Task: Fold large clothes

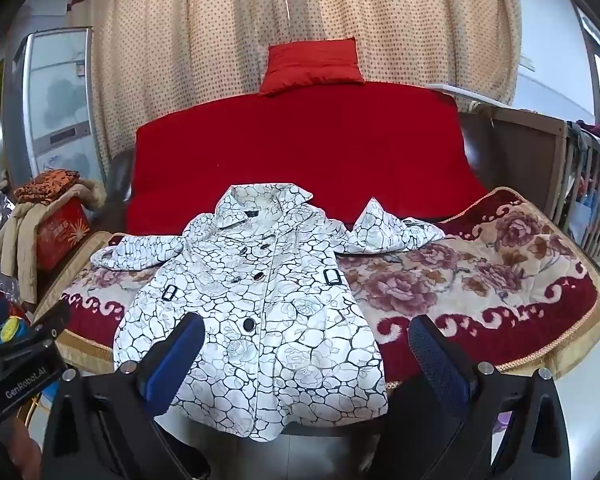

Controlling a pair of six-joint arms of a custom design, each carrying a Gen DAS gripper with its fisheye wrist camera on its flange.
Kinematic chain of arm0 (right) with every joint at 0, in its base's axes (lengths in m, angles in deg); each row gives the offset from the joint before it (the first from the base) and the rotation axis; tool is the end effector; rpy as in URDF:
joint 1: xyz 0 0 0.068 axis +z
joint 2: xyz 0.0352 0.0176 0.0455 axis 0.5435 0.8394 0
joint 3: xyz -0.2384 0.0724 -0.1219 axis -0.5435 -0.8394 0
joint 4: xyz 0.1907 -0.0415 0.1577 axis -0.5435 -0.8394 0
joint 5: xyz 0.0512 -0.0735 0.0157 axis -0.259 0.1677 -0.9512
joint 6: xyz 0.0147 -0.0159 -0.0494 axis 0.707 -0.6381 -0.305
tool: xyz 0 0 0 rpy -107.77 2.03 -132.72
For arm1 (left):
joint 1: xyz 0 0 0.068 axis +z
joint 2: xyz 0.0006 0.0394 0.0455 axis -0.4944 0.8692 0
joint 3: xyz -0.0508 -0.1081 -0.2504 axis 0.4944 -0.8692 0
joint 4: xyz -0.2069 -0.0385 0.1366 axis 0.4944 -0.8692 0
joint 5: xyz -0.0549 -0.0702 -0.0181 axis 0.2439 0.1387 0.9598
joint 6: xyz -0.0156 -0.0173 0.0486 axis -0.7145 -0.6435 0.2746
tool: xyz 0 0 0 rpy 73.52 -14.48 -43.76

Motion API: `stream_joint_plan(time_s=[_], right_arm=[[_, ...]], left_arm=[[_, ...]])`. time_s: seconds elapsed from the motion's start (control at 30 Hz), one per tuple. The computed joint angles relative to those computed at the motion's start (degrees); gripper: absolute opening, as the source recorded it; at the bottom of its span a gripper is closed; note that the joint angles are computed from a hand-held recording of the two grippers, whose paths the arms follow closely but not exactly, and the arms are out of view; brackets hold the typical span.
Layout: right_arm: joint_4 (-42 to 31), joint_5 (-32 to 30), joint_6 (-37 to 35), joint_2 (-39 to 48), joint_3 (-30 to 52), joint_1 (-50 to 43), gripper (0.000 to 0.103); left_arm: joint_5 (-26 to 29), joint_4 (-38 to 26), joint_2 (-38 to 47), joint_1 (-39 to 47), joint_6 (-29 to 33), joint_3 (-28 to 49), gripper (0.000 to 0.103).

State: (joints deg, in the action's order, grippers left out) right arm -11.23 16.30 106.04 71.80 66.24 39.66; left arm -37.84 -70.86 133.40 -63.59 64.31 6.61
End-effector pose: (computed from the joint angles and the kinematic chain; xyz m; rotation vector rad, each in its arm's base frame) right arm 0.1148 -0.0015 0.3816 0.5035 2.0589 -0.1894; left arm 0.1926 -0.1108 0.3747 0.2339 2.0844 0.0599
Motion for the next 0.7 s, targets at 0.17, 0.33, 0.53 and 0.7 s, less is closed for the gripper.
stream_joint_plan(time_s=[0.17,0.33,0.53,0.7], right_arm=[[-0.87,-0.94,0.34,-1.03,-0.68,-0.42,0.103],[-2.14,0.73,1.75,2.11,0.05,3.6,0.103],[-2.0,1.39,2.35,2.41,-0.11,4.87,0.103],[-1.85,0.42,1.96,2.55,-0.13,4.02,0.103]], left_arm=[[1.75,-0.43,1.15,1.57,-0.12,-0.36,0.103],[1.93,0.0,1.19,1.62,-0.02,-0.83,0.103],[0.99,0.39,1.54,1.03,-0.39,-0.92,0.103],[1.48,0.75,1.92,1.25,-0.29,-1.01,0.103]])
